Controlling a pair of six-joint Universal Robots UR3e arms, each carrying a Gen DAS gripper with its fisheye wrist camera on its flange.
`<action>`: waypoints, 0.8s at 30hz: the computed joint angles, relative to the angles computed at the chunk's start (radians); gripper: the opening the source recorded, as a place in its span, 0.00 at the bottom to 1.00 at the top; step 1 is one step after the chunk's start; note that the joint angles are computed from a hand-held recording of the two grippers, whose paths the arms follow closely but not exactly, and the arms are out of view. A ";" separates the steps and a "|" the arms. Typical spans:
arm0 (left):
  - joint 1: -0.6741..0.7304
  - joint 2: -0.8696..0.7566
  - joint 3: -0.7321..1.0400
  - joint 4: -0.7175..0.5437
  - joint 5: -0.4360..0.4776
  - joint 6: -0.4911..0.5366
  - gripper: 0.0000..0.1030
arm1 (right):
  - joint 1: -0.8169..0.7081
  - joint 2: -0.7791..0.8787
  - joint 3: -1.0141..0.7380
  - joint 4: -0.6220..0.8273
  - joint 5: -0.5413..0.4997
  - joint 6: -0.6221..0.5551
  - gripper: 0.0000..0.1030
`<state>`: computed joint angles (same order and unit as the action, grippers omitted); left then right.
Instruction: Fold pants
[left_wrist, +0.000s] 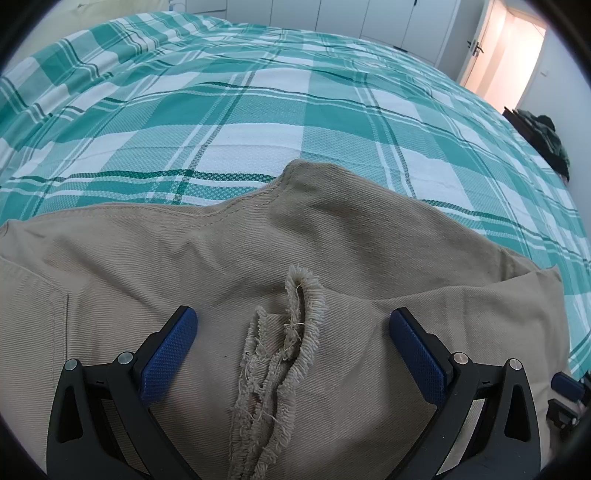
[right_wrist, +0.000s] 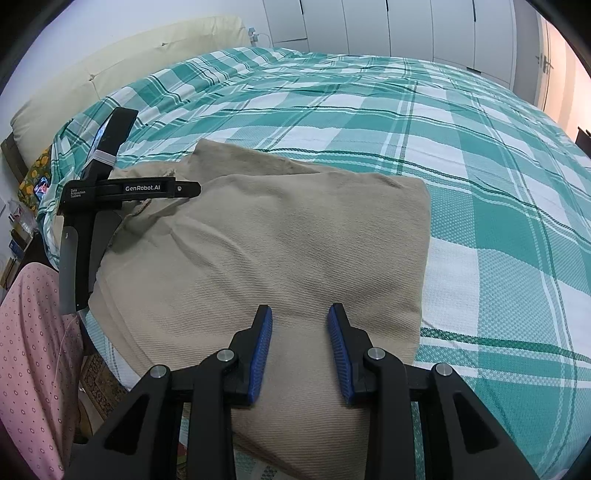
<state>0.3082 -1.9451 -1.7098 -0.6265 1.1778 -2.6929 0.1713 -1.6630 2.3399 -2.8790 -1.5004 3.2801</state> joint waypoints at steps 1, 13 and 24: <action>0.000 0.000 0.000 0.000 0.000 0.000 1.00 | 0.000 0.000 0.002 -0.002 0.001 -0.001 0.31; 0.001 0.000 0.000 -0.001 -0.001 0.002 1.00 | 0.001 -0.001 0.004 -0.005 -0.003 -0.001 0.32; 0.001 -0.001 0.002 -0.002 -0.001 0.002 1.00 | 0.007 0.002 0.000 -0.005 -0.008 0.005 0.32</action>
